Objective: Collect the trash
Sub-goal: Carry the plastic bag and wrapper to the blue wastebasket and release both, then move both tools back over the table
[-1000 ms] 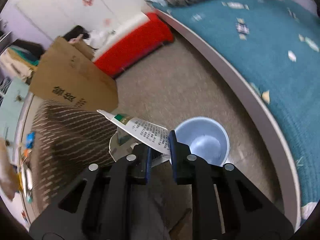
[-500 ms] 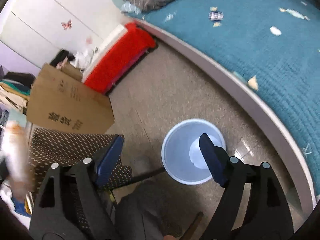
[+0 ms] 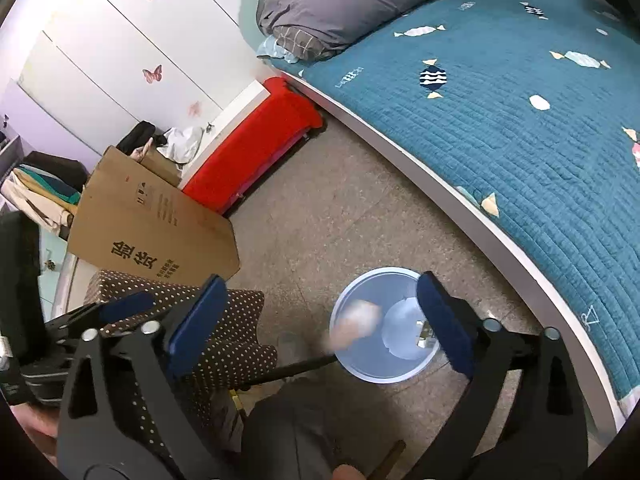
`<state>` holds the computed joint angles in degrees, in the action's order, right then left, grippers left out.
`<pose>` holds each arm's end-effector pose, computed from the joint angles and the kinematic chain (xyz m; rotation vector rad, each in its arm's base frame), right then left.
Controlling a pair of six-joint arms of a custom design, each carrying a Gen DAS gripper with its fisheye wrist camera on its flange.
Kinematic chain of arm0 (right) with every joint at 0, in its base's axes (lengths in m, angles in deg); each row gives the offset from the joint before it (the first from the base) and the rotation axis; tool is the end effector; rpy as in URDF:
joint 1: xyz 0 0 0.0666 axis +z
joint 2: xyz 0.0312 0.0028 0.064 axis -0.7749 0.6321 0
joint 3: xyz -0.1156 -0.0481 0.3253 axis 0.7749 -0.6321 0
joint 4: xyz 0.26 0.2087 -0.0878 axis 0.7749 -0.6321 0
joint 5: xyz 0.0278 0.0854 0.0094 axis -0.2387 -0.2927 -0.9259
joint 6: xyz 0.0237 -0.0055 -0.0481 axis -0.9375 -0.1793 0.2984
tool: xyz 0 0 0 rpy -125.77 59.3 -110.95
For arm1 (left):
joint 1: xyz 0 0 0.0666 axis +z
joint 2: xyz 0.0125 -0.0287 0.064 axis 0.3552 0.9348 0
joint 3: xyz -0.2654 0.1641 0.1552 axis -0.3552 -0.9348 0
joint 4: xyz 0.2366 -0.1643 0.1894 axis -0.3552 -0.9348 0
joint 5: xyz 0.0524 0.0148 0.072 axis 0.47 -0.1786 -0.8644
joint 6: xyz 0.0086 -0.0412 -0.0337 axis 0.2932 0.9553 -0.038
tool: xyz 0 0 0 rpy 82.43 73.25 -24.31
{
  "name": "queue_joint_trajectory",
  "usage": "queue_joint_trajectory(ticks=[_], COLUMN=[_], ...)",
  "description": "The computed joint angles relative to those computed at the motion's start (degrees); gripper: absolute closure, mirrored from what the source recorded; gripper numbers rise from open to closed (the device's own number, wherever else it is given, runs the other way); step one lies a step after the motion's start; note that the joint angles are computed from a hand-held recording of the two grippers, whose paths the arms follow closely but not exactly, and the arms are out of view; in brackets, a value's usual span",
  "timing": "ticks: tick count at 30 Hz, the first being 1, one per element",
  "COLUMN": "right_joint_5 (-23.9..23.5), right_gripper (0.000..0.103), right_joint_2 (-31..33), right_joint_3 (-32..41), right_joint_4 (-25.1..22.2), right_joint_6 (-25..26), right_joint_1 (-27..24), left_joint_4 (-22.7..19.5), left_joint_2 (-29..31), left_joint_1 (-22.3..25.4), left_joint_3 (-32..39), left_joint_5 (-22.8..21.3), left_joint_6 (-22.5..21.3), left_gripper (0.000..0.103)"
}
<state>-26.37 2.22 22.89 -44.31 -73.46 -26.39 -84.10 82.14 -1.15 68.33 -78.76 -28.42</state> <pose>0.3091 0.1321 0.4147 0.8629 2.2462 0.4905 0.4542 -0.1881 0.4713 0.9021 2.6026 -0.1992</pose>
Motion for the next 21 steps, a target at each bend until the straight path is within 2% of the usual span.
queue_joint_trajectory(ticks=[5,14,21], right_joint_5=[4.0,13.1,18.8], right_gripper=[0.006,0.006,0.006], right_joint_2=[1.0,1.5,5.0], right_joint_3=[2.8,11.3,20.2], right_joint_4=[-2.7,-10.3,-15.4], right_joint_6=[-1.5,-2.4,-2.4], right_joint_1=[3.5,10.9,17.3], left_joint_4=[4.9,8.5,8.7], left_joint_2=[-6.0,-14.9,-20.7], left_joint_1=[1.7,6.5,12.7], left_joint_3=[-5.2,-9.8,-11.3], left_joint_5=[0.3,3.1,6.8], left_joint_6=[0.5,2.6,0.7], left_gripper=[0.01,0.009,0.009])
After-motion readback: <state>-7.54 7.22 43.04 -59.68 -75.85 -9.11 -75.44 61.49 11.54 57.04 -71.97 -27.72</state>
